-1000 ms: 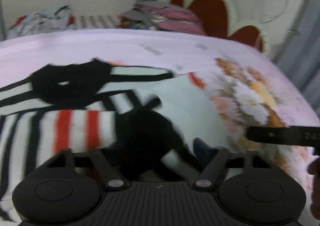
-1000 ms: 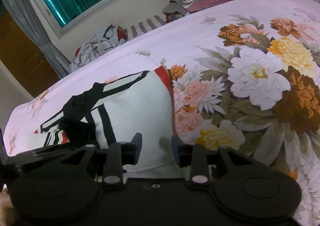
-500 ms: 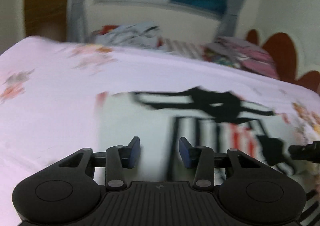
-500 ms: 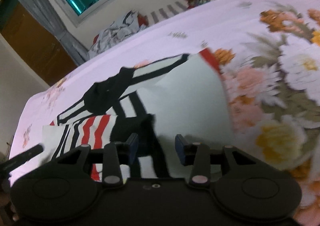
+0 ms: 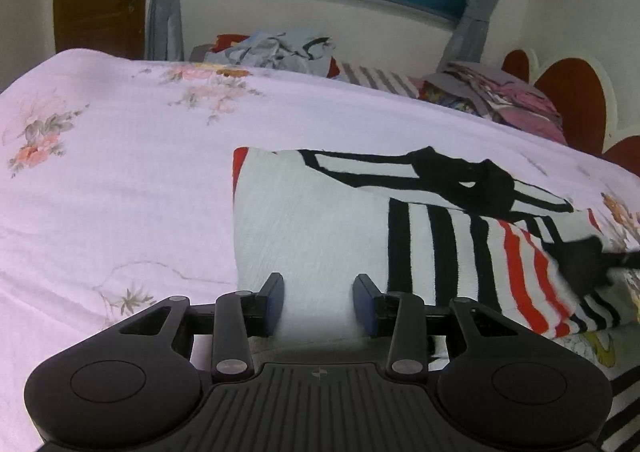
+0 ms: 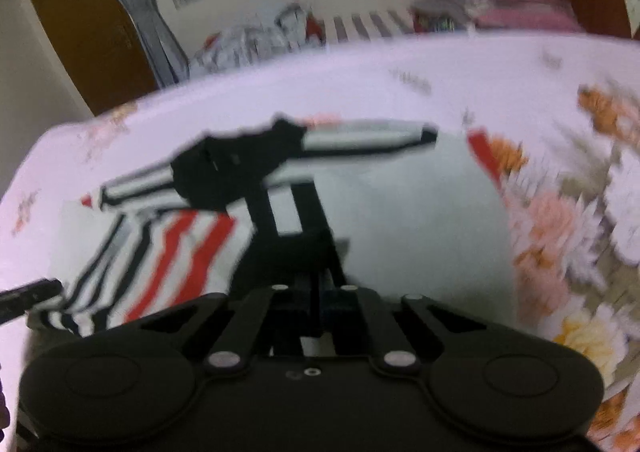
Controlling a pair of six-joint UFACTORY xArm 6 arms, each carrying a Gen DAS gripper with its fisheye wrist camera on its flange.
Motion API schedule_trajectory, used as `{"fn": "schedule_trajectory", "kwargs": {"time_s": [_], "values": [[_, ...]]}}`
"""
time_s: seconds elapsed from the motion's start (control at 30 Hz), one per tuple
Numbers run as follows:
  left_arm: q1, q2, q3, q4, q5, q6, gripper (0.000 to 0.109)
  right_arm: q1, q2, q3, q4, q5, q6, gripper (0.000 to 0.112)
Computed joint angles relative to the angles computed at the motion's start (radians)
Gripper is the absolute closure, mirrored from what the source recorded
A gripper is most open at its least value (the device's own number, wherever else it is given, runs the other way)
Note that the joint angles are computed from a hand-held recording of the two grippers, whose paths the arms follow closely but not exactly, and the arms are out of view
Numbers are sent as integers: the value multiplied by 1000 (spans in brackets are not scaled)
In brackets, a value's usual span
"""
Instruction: Fold small clothes
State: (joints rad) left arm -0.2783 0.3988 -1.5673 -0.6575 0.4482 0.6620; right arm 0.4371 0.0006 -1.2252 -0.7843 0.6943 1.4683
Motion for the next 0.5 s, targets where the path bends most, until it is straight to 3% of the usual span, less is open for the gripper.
{"fn": "schedule_trajectory", "kwargs": {"time_s": [0.2, 0.27, 0.4, 0.47, 0.5], "values": [[-1, 23, -17, 15, 6, 1, 69, 22, -20, 24, -12, 74, 12, 111], [1, 22, -18, -19, 12, 37, 69, 24, -20, 42, -11, 70, 36, 111], [-1, 42, -42, 65, 28, 32, 69, 14, -6, 60, 49, 33, 9, 110], [6, 47, -67, 44, 53, 44, 69, 14, -27, 66, -10, 36, 78, 101], [9, 51, -78, 19, 53, 65, 69, 17, -34, 65, -54, 47, 117, 79]]}}
